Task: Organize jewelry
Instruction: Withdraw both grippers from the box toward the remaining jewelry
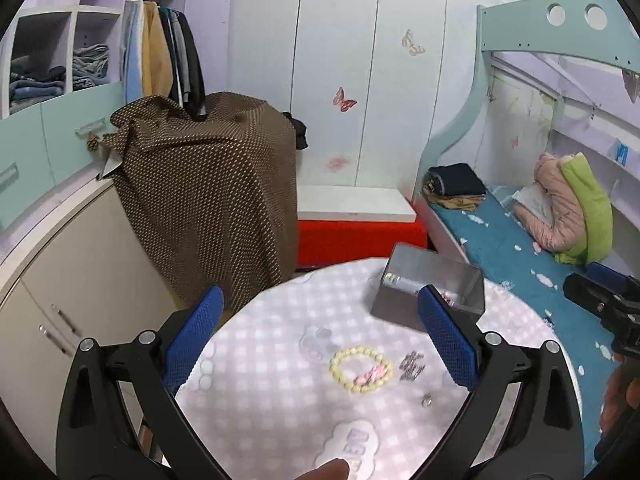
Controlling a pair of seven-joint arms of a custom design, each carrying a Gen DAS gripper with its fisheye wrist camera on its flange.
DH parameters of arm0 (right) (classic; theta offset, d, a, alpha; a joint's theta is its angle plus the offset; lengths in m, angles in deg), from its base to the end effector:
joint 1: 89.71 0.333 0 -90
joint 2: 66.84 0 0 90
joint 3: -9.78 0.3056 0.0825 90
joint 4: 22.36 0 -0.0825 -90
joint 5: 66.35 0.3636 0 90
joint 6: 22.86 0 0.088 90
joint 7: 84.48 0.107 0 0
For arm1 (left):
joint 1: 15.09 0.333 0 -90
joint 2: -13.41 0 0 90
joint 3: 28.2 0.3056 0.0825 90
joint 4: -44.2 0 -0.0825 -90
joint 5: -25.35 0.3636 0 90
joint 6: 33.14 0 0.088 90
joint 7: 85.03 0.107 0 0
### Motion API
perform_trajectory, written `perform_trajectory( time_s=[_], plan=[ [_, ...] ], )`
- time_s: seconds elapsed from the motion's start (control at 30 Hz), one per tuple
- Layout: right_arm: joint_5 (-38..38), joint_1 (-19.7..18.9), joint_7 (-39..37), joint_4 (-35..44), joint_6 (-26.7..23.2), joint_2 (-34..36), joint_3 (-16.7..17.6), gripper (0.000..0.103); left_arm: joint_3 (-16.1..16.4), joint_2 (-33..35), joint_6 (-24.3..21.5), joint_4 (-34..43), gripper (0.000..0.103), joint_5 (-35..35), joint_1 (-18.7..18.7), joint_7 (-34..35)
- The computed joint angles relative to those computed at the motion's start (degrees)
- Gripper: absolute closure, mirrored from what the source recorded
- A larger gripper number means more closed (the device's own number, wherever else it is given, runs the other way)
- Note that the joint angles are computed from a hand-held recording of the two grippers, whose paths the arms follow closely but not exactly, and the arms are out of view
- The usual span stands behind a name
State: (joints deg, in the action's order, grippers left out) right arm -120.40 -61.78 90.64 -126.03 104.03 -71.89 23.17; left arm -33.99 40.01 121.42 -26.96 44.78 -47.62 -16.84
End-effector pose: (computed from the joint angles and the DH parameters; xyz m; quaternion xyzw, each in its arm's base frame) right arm 0.4329 0.3527 0.6317 -0.5011 0.7211 -0.3392 0.3375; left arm 0.5698 -0.4384 0.6168 -0.4530 0.7474 -0.4245 0.2366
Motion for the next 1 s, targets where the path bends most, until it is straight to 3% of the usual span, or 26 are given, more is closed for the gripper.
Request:
perform_trajectory(
  time_s=[0.2,0.4,0.7,0.9,1.0],
  plan=[
    [0.13,2.47,0.65,0.62,-6.22,2.03,1.54,0.008,-0.17,-4.39,1.22,-8.21,0.006,0.98,0.43,-1.63],
    [1.97,4.69,1.06,1.23,-8.36,4.57,0.83,0.008,-1.04,-7.48,1.45,-15.2,0.006,2.42,1.52,-3.95],
    [6.79,6.19,-2.09,2.61,-7.72,8.41,-0.91,0.008,-2.14,-7.58,-0.54,-18.14,0.006,3.92,2.54,-5.06],
    [10.04,6.33,-5.4,3.64,-4.1,10.76,-2.35,0.008,-2.12,-5.38,-2.12,-15.82,0.006,4.06,2.29,-4.04],
    [12.18,5.94,-6.79,3.41,-1.35,11.57,-3.02,0.015,-1.61,-3.51,-3.38,-13.48,0.006,4.35,1.78,-3.56]
  ],
)
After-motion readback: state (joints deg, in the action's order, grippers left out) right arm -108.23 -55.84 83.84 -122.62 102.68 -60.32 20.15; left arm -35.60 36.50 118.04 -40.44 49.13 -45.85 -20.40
